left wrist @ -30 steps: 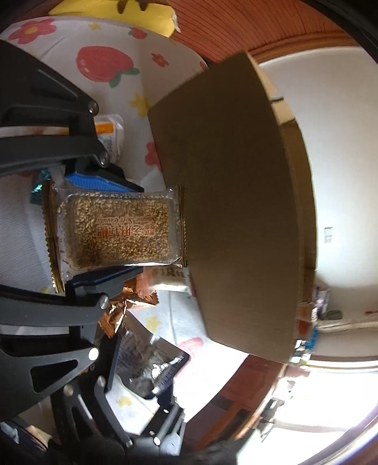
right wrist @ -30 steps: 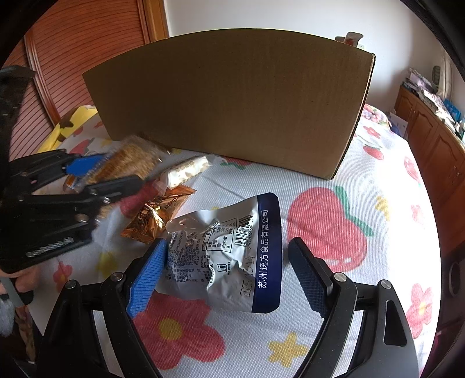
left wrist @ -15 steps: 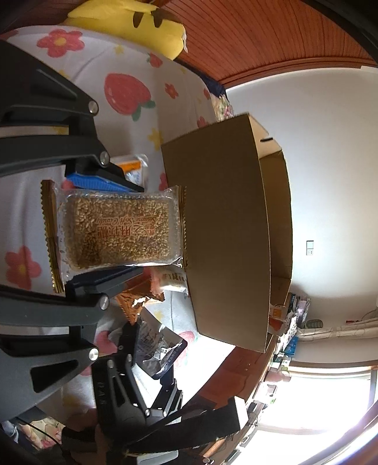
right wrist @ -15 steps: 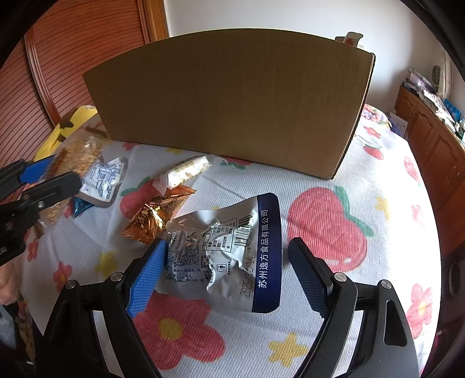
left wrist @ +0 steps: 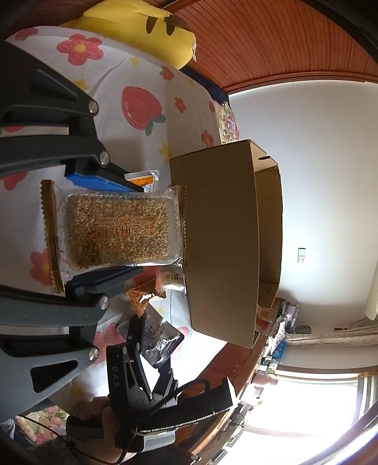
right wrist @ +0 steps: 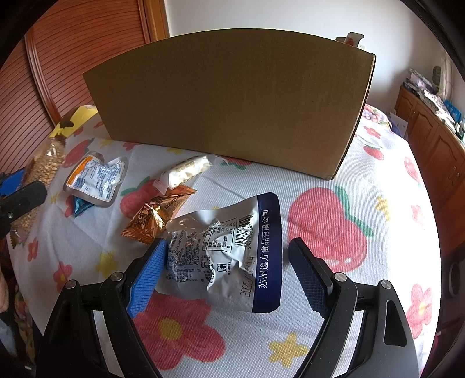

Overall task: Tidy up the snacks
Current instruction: 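Lift both held packs and carry them over the cardboard box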

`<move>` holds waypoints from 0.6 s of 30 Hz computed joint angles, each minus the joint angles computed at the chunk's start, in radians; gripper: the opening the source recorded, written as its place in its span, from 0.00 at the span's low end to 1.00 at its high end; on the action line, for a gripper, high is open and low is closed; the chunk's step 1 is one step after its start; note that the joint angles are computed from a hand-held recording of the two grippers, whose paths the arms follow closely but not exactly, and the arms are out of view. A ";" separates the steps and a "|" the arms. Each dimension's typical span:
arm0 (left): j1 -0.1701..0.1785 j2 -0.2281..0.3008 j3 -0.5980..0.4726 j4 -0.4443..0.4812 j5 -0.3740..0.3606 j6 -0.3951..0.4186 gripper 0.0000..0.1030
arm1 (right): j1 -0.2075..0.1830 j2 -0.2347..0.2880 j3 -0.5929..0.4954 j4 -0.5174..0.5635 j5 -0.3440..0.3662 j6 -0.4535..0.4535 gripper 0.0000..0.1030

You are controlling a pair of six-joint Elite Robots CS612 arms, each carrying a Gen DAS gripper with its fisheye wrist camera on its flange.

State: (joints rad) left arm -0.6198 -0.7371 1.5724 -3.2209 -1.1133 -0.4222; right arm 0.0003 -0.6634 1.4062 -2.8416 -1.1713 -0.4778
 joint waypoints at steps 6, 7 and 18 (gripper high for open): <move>-0.009 -0.012 0.024 -0.028 0.009 0.006 0.44 | -0.004 -0.010 0.014 -0.003 0.025 0.000 0.53; -0.010 -0.014 0.027 -0.030 0.009 0.005 0.44 | -0.007 -0.013 0.019 -0.001 0.033 0.007 0.45; -0.020 -0.028 0.047 -0.046 0.025 -0.004 0.44 | -0.028 -0.048 0.074 -0.064 0.083 0.063 0.21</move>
